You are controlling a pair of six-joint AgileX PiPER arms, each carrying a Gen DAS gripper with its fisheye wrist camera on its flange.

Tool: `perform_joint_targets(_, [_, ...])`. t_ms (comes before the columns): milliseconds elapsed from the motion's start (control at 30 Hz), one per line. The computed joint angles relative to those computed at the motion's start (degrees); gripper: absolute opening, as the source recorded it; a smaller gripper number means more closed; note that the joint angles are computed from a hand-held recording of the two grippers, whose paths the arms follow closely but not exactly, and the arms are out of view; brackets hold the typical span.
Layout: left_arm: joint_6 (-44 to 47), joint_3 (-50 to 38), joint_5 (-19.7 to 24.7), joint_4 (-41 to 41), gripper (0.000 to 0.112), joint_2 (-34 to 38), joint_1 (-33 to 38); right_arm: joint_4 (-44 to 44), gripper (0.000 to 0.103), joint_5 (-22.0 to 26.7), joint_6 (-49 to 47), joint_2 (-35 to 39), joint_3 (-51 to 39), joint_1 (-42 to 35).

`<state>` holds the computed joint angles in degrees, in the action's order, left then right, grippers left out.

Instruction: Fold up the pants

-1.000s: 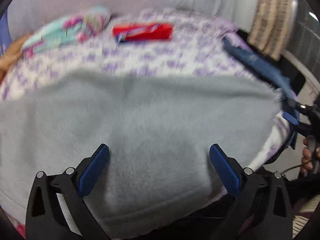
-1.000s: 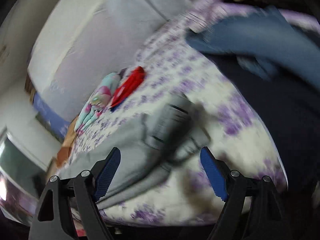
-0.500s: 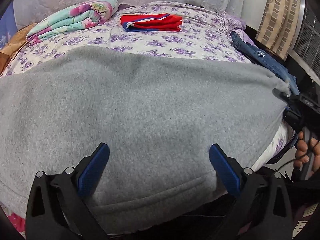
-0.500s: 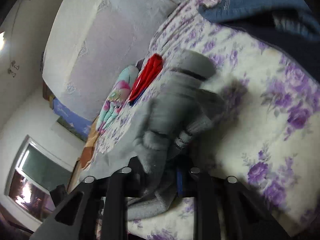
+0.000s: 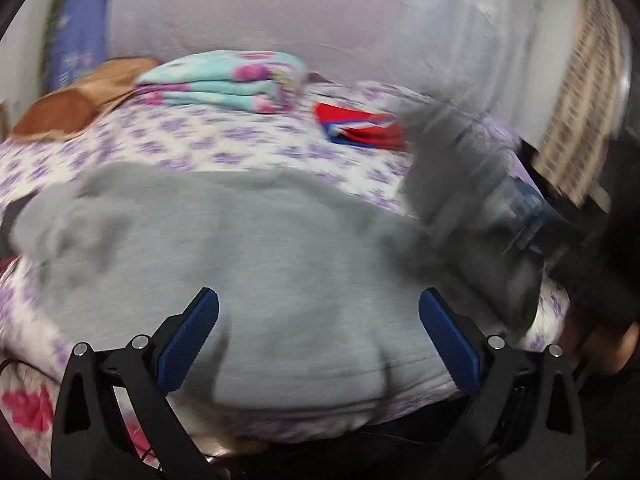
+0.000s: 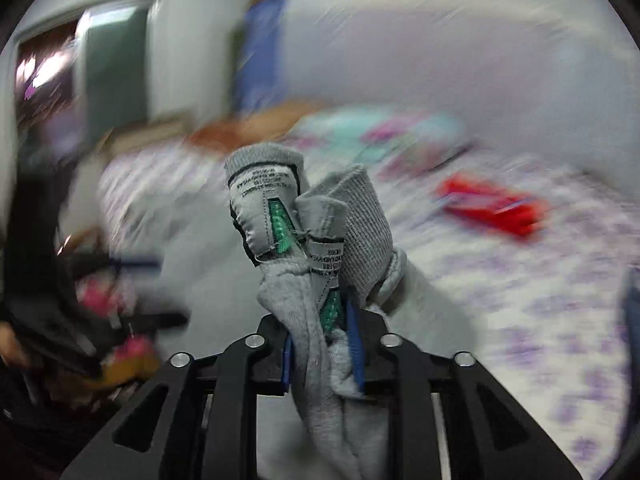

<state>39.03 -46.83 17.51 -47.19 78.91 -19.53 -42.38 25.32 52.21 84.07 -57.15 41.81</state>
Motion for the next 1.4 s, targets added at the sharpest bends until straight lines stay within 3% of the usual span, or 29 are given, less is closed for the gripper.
perform_joint_targets(100, [-1.1,0.7,3.2,0.0,0.098,0.8,5.3,2.3,0.043,2.8,-5.4,9.4,-3.1,3.9])
perform_joint_targets(133, [-0.2,0.6,4.4,-1.0,0.098,1.3,6.8,1.2,0.051,2.9,-5.2,8.5,-2.5,4.7])
perform_joint_targets(167, [1.8,0.8,5.6,-3.0,0.098,1.7,8.2,2.3,0.056,0.8,-6.2,5.7,-0.5,4.4])
perform_joint_targets(200, [3.3,0.7,6.5,-4.0,0.098,2.3,8.9,5.8,0.068,-3.3,-7.7,2.5,2.1,3.2])
perform_joint_targets(233, [3.0,1.2,5.9,-3.6,0.098,2.0,8.4,8.4,0.069,-5.6,-9.2,0.1,3.5,2.4])
perform_joint_targets(300, [1.2,1.2,4.2,-1.5,0.098,1.8,6.6,6.9,0.069,-4.0,-7.7,-4.9,4.4,2.6])
perform_joint_targets(367, [1.7,0.6,3.9,-2.1,0.098,2.7,5.5,4.3,0.069,-1.4,-6.5,-5.5,3.0,3.9])
perform_joint_targets(500, [-4.9,-0.7,1.3,4.6,0.098,5.3,2.2,9.2,0.067,2.1,-12.8,0.4,-1.4,2.9])
perform_joint_targets(533, [-6.8,-1.1,0.6,6.6,0.098,5.9,1.6,13.1,0.048,2.3,-17.9,2.4,-2.7,1.0])
perform_joint_targets(567, [-8.5,-1.2,0.1,8.3,0.098,6.1,1.1,16.4,0.036,3.8,-21.3,5.1,-4.3,0.3])
perform_joint_targets(633, [-12.8,-1.6,-0.6,12.8,0.098,6.6,0.1,25.2,0.030,0.8,-27.4,5.5,-3.4,-3.0])
perform_joint_targets(733, [-15.9,-2.0,-1.0,16.3,0.098,7.1,-0.5,26.9,0.024,-3.1,-25.5,0.0,-1.3,-5.2])
perform_joint_targets(833, [-16.2,-2.3,-1.0,16.7,0.098,7.5,-0.5,33.2,0.024,-3.9,-32.0,-1.9,-3.2,-5.8])
perform_joint_targets(967, [-11.9,-1.8,-0.7,11.8,0.098,7.0,0.4,48.2,0.029,0.5,-47.2,7.6,-9.3,-5.6])
perform_joint_targets(1033, [-8.9,-1.2,0.3,8.7,0.098,6.0,1.4,51.1,0.042,-1.5,-50.3,11.0,-8.2,-5.0])
perform_joint_targets(1067, [-7.6,-0.7,0.8,7.4,0.098,5.2,2.0,49.3,0.045,-4.8,-50.2,10.0,-5.8,-4.1])
perform_joint_targets(1133, [-4.8,1.1,1.7,4.6,0.098,2.2,3.9,47.2,0.062,-5.8,-48.6,9.3,-5.0,-2.8])
perform_joint_targets(1167, [-5.0,1.9,1.6,4.8,0.098,0.7,4.8,46.0,0.065,-6.3,-47.2,8.6,-4.5,-2.1])
perform_joint_targets(1300, [2.5,4.4,5.6,-3.3,0.098,-3.7,14.8,35.5,0.067,-9.5,-35.4,5.1,-1.0,0.3])
perform_joint_targets(1400, [-6.4,3.0,5.2,4.0,0.098,-0.2,19.1,32.9,0.068,-13.0,-31.4,2.1,2.8,-0.3])
